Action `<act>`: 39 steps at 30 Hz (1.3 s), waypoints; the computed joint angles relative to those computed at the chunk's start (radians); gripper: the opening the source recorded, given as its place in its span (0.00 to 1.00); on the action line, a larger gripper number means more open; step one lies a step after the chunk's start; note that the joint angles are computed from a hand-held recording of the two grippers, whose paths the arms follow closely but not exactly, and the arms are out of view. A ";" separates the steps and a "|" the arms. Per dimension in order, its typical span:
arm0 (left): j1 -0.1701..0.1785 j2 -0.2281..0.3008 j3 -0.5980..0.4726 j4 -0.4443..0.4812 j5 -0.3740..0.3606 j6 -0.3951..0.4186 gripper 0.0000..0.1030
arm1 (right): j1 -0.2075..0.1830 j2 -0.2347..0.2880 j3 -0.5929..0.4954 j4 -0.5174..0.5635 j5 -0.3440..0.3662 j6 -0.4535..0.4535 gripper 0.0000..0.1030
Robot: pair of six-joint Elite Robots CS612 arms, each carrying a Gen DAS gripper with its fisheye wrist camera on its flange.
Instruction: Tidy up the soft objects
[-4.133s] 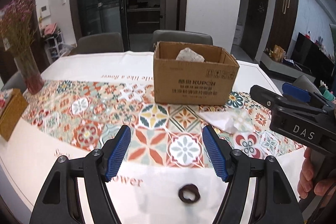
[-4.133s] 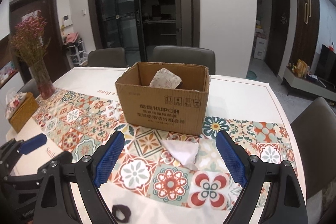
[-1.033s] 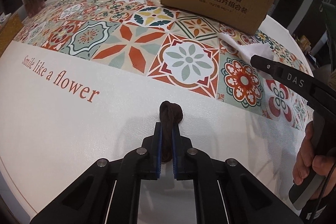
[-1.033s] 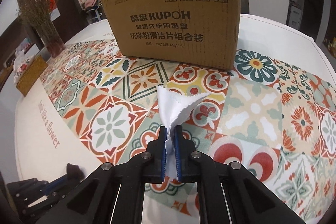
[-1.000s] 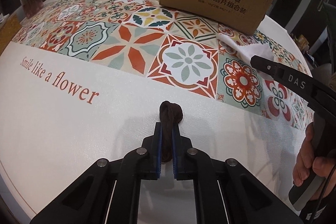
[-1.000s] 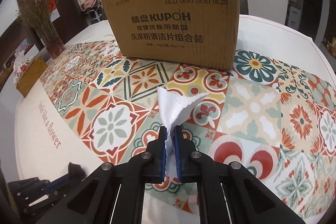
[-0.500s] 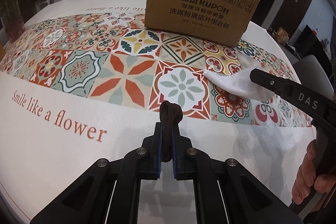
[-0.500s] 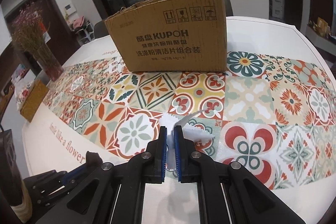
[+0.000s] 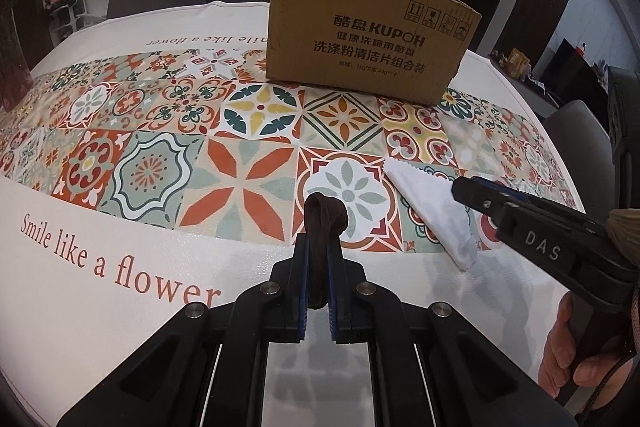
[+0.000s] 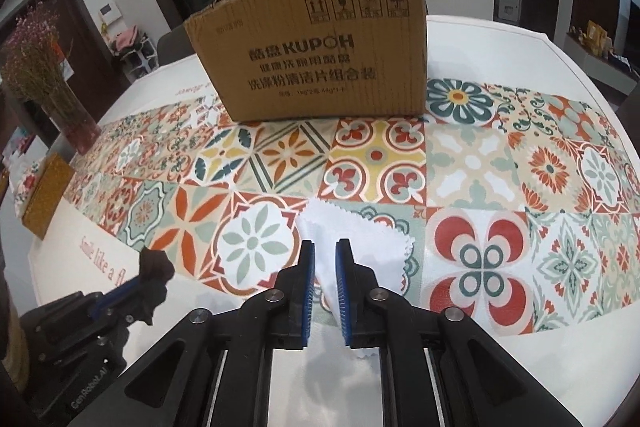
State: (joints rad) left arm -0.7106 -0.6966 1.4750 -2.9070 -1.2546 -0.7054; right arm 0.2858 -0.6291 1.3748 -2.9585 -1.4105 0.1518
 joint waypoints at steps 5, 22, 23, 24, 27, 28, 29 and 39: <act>0.003 0.007 -0.004 0.006 -0.005 0.005 0.09 | 0.011 0.011 -0.004 -0.008 -0.060 -0.038 0.76; 0.014 0.032 -0.045 0.056 -0.011 0.023 0.09 | 0.021 0.065 -0.089 0.116 -0.113 -0.108 0.76; 0.015 0.033 -0.047 0.058 -0.013 0.025 0.09 | 0.022 0.066 -0.091 0.115 -0.119 -0.109 0.76; 0.016 0.034 -0.049 0.059 -0.014 0.027 0.09 | 0.023 0.068 -0.092 0.114 -0.122 -0.107 0.76; 0.019 0.037 -0.054 0.060 -0.019 0.029 0.09 | 0.024 0.070 -0.095 0.113 -0.137 -0.103 0.73; 0.020 0.037 -0.055 0.061 -0.020 0.028 0.09 | 0.025 0.070 -0.096 0.114 -0.145 -0.103 0.71; 0.021 0.038 -0.057 0.062 -0.022 0.028 0.09 | 0.027 0.070 -0.096 0.112 -0.162 -0.105 0.67; 0.023 0.040 -0.060 0.053 -0.034 0.032 0.09 | 0.027 0.066 -0.096 0.120 -0.185 -0.081 0.15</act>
